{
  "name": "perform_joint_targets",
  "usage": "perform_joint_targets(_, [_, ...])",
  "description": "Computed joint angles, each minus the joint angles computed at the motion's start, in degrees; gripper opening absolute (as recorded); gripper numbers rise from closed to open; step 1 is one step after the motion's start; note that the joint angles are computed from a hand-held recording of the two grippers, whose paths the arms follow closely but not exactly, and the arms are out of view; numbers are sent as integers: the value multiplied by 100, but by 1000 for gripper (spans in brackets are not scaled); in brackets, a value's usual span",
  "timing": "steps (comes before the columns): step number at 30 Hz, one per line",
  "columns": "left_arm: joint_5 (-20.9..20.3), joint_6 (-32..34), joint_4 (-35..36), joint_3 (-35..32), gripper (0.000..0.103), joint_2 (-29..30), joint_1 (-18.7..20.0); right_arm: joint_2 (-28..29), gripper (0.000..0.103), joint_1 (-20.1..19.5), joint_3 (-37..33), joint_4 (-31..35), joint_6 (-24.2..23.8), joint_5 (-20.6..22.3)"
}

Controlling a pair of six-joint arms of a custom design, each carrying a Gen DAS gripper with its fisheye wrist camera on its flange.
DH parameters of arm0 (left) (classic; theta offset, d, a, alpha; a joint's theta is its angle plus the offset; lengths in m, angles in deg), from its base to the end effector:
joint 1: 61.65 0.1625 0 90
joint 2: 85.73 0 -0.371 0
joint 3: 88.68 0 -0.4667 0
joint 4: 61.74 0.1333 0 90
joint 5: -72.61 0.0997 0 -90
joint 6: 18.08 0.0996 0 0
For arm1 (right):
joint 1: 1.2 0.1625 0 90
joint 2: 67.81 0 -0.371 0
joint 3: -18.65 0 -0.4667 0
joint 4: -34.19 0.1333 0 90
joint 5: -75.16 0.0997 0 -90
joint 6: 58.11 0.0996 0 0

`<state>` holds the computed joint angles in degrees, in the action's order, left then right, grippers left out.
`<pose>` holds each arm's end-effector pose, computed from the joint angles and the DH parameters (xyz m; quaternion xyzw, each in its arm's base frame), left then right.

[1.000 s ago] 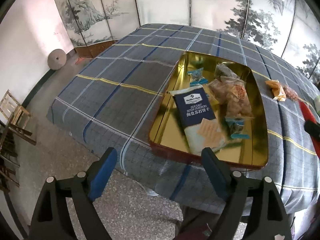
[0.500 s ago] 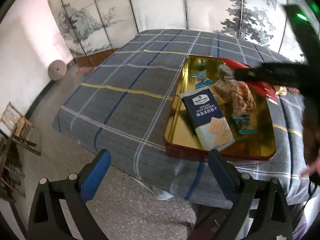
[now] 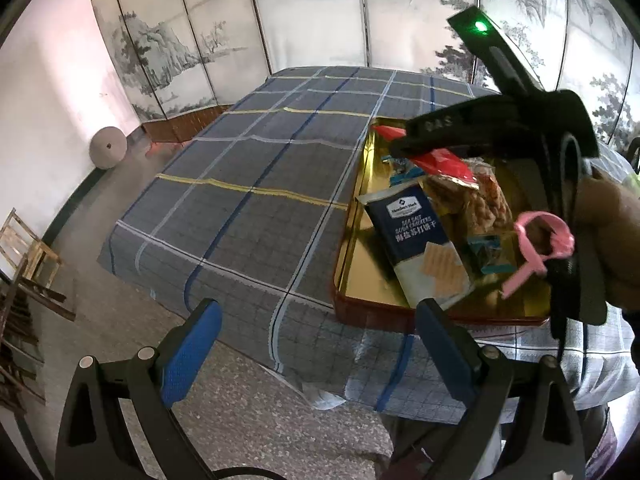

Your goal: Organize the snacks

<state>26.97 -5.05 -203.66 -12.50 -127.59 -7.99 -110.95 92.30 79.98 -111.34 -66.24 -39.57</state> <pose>-0.2977 -0.7472 0.1092 0.3297 0.8556 -0.2141 0.3368 0.1432 -0.8411 0.2590 0.0256 -0.9276 0.3042 0.2153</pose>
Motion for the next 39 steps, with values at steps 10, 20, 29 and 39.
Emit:
perform_joint_targets(10, [-10,-203,248,-114,96,57,48,329,47,40,-405,52,-31,-200])
perform_joint_targets(20, [11,-203,165,10,96,-16,-50,-811,48,40,1046,-1219,-283,449])
perform_joint_targets(29, [-237,140,82,208,96,-118,-313,-2801,49,-250,3721,-3144,-1051,-907])
perform_joint_targets(39, [-1425,-126,1422,-605,96,365,-624,-4525,49,-1175,5286,-3689,-1061,-2128])
